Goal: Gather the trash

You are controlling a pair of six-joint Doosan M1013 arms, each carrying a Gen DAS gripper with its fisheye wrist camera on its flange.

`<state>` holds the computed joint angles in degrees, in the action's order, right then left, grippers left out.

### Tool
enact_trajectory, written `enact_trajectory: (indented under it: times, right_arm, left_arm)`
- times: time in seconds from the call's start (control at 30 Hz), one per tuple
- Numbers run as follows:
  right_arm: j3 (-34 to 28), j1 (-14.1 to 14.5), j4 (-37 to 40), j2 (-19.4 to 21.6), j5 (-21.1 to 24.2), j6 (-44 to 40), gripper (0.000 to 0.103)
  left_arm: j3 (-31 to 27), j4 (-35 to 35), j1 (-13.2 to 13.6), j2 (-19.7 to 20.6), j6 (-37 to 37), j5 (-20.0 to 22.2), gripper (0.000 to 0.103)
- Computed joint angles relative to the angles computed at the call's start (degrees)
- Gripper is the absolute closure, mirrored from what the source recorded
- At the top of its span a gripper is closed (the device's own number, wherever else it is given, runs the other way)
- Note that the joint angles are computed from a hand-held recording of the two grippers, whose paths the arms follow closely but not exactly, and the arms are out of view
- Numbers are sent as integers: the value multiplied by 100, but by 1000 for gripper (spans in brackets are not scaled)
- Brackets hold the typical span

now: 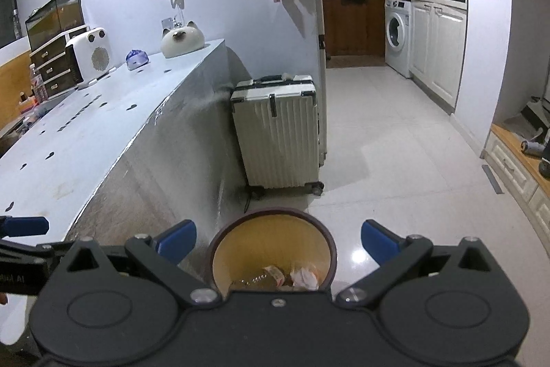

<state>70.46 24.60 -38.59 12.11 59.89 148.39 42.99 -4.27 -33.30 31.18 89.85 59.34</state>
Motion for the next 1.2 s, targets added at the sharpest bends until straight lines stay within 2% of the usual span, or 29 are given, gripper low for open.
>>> enact_trajectory:
  times: [0.23,0.6,1.2]
  right_arm:
    - [-246,94,194,129,560,-126,0]
    - [-448,169,291,284,1031,-294,0]
    - [-742,157,402,477,1376,-558,1]
  left_arm:
    - [1,91,82,-13,-228,179,0]
    - [-30,130,175,31,-356,414,0]
    - [-290,347,141,190,-408,757,0]
